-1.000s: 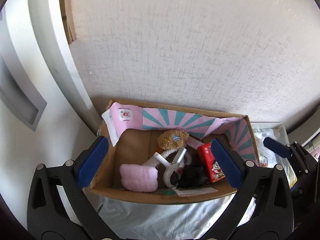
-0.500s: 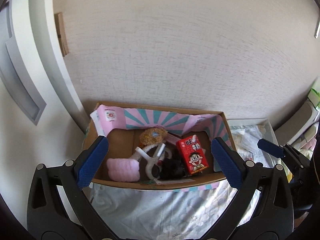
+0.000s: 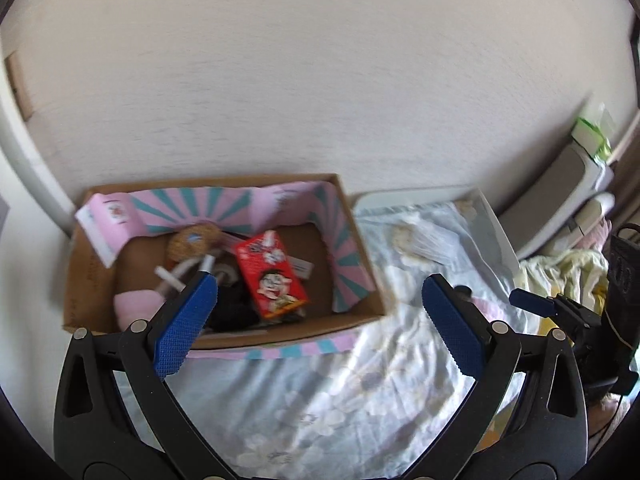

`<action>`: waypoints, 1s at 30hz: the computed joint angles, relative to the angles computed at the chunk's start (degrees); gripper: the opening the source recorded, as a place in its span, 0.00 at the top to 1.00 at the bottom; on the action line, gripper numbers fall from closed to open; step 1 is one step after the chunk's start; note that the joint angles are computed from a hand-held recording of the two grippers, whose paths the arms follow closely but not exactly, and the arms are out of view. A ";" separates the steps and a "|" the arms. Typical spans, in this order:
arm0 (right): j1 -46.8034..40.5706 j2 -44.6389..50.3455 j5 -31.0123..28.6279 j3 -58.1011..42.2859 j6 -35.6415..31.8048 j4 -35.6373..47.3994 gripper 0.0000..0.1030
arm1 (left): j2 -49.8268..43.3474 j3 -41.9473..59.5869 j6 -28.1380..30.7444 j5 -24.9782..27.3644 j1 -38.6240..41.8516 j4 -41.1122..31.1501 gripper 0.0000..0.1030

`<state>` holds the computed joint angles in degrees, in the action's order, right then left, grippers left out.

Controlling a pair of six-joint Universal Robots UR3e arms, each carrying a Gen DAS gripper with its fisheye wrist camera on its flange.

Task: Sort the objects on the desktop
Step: 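Move both tools back toward the remaining items on the bed, then grasp the pink clip with the left tool while the right tool grasps the pink fuzzy band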

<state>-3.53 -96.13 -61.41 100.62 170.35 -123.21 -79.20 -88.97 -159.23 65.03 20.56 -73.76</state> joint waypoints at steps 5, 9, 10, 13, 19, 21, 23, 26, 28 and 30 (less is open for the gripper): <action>-10.37 -6.47 3.05 7.31 -6.03 5.17 0.01 | -5.52 3.02 -4.49 6.39 -12.60 3.44 0.01; -18.64 -11.09 5.54 12.49 -12.22 8.37 0.01 | -12.92 8.60 -7.27 11.75 -22.99 5.05 0.01; -20.37 -12.16 5.96 14.25 -13.38 7.64 0.01 | -15.17 10.63 -7.95 12.81 -25.19 4.98 0.01; -24.37 -15.30 5.76 19.74 -18.03 3.26 0.01 | -21.66 16.24 -10.08 14.98 -30.45 4.33 0.01; -23.31 -14.68 -2.00 25.42 -31.89 -8.33 0.01 | -33.98 24.91 -12.97 18.84 -37.86 3.94 0.01; -22.57 -11.15 -4.21 22.91 -35.53 -5.69 0.01 | -36.88 25.92 -13.60 19.08 -39.36 5.00 0.01; -22.75 -7.22 -4.52 20.88 -37.52 -3.73 0.01 | -38.40 25.89 -13.74 19.30 -40.36 6.40 0.01; -25.26 -4.39 -1.36 20.39 -41.87 -1.89 0.01 | -38.62 22.90 -13.51 18.40 -40.77 10.44 0.01; -26.60 -3.84 0.24 20.39 -44.90 -0.87 0.01 | -37.85 20.27 -13.93 17.23 -40.33 12.97 0.01; -27.14 -3.25 1.27 20.85 -46.71 -1.29 0.01 | -36.47 17.18 -14.61 15.59 -39.50 16.02 0.02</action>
<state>-30.67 -99.37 -60.13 121.48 123.65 -124.51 -115.67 -71.79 -173.84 80.62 -18.94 -57.74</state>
